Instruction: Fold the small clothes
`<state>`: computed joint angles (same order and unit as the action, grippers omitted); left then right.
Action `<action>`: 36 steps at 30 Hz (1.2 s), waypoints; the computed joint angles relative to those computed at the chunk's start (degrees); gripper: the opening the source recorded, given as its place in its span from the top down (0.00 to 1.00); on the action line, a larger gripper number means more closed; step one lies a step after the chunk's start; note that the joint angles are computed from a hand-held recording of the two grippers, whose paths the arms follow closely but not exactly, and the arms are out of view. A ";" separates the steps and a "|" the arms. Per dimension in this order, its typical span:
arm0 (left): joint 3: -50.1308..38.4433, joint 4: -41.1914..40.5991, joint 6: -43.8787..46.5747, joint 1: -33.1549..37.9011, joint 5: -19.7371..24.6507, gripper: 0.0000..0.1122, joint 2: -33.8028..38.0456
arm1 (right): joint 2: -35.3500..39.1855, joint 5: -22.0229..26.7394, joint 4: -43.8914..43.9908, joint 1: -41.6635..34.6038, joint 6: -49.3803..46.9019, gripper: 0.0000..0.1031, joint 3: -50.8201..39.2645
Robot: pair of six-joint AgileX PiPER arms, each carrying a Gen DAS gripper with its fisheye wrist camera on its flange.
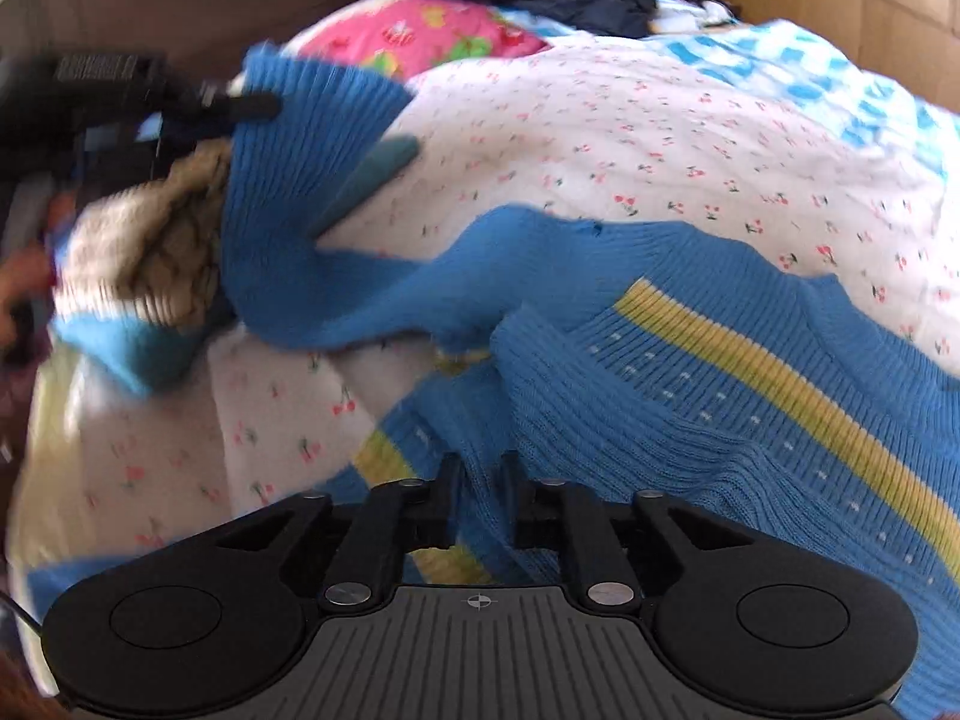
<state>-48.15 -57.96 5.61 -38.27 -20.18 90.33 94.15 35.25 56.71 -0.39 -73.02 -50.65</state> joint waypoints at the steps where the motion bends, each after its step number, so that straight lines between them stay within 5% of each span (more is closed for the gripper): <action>1: 0.14 0.69 -0.71 0.07 0.02 0.87 -0.10 | 0.00 3.09 2.11 -2.25 -0.88 0.72 -0.96; 5: 0.13 2.37 -2.84 0.27 -0.08 0.87 0.25 | 0.55 8.21 8.17 -6.83 -6.31 0.63 -3.43; 10: -0.05 4.55 -5.82 0.21 -0.10 0.87 1.21 | 6.68 1.26 -2.62 -2.63 0.08 0.60 -9.54; 13: -0.04 4.65 -5.99 0.05 -0.08 0.87 1.30 | 10.88 1.87 -6.20 -1.76 2.18 0.61 -12.94; 15: 0.03 5.30 -6.72 0.21 0.08 0.87 1.25 | 11.64 1.62 -8.33 -1.35 5.08 0.92 -13.79; 17: 0.10 6.27 -7.74 0.27 0.00 0.87 1.31 | 11.15 2.45 -9.11 -2.00 6.69 0.96 -14.62; 23: -0.43 10.51 -12.33 0.37 -0.20 0.87 2.44 | 9.89 -3.31 -8.47 -2.72 8.44 0.95 -15.42; 24: -0.50 10.77 -12.77 0.29 -0.26 0.87 2.63 | 10.59 -4.81 -8.18 -2.30 8.86 0.87 -15.63; 28: 0.32 13.89 -16.57 0.29 -0.54 0.87 2.44 | 12.49 -7.83 -14.95 0.21 16.77 0.86 -16.69; 31: 1.38 17.18 -19.96 0.33 -1.08 0.87 1.92 | 8.48 -10.26 -7.36 0.43 11.32 0.79 -13.14; 33: 1.96 18.79 -21.81 -0.16 -1.64 0.87 1.85 | 7.16 -4.83 -3.35 -0.63 10.87 0.64 -14.25; 36: 2.71 19.61 -23.14 -1.77 -2.49 0.87 1.99 | 9.21 8.43 1.15 -2.61 16.02 0.60 -20.01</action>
